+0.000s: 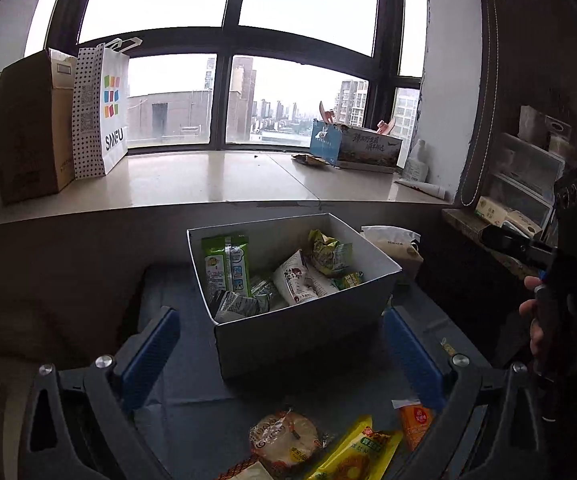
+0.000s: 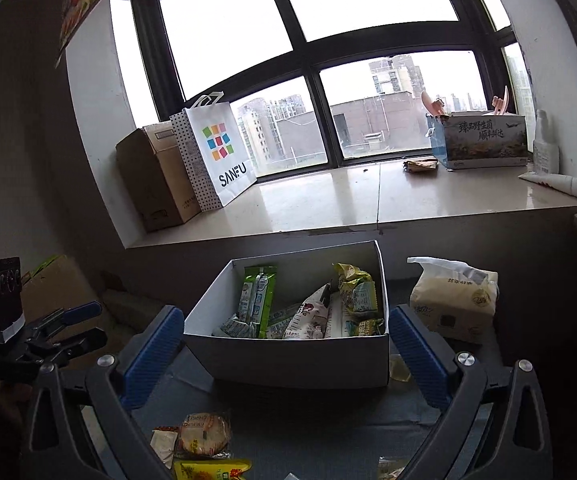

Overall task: Organize snacks
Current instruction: 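Withdraw both tools from the box back over the remaining snacks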

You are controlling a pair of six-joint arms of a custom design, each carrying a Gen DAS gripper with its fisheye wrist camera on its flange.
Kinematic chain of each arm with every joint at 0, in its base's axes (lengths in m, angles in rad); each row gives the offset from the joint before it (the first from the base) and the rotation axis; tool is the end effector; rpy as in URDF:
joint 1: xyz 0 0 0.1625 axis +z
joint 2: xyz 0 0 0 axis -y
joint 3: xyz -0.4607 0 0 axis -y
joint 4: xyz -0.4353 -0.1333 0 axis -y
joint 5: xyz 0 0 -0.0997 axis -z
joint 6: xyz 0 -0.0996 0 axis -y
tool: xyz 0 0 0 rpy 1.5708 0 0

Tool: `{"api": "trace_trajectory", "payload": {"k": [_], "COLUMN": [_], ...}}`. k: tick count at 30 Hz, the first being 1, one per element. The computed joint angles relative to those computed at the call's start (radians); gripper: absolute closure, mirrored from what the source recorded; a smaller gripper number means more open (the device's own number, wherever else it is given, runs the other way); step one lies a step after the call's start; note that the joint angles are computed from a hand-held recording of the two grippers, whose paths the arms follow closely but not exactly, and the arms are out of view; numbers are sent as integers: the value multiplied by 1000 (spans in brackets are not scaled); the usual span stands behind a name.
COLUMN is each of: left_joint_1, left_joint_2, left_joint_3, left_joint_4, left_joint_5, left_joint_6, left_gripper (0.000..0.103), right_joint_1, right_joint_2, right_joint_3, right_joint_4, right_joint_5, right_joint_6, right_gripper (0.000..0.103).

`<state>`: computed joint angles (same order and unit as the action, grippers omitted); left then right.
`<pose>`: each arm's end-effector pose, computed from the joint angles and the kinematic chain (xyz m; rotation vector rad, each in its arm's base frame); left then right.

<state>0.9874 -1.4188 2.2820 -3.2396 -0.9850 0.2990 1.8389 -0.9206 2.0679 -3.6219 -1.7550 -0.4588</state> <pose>-0.1081 -0.5057 0.3015 0.7613 2.3492 -1.1378 0.2689 -0.5446 0.1501 0.8191 -2.4830 1.2392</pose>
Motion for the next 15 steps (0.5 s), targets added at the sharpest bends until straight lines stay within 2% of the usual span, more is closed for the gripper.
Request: {"api": "trace_trajectory", "payload": {"k": [4, 6, 9, 15], "left_joint_1": [-27, -36, -52, -76], "left_joint_2": [-89, -121, -147, -143], "left_joint_3": [126, 169, 207, 218], "left_joint_4": [-15, -22, -28, -16], "left_joint_5": [9, 10, 10, 23], "left_joint_6": [-71, -106, -141, -139], "left_gripper": [0, 0, 0, 0], "right_joint_1": [-12, -21, -57, -127], "right_joint_2": [-23, -24, -29, -27], "right_joint_3": [140, 195, 262, 263], "right_joint_4": [-125, -167, -210, -197], "right_joint_5": [-48, -83, -77, -112], "right_joint_6": [-42, -36, -20, 7], "right_gripper": [0, 0, 0, 0]}}
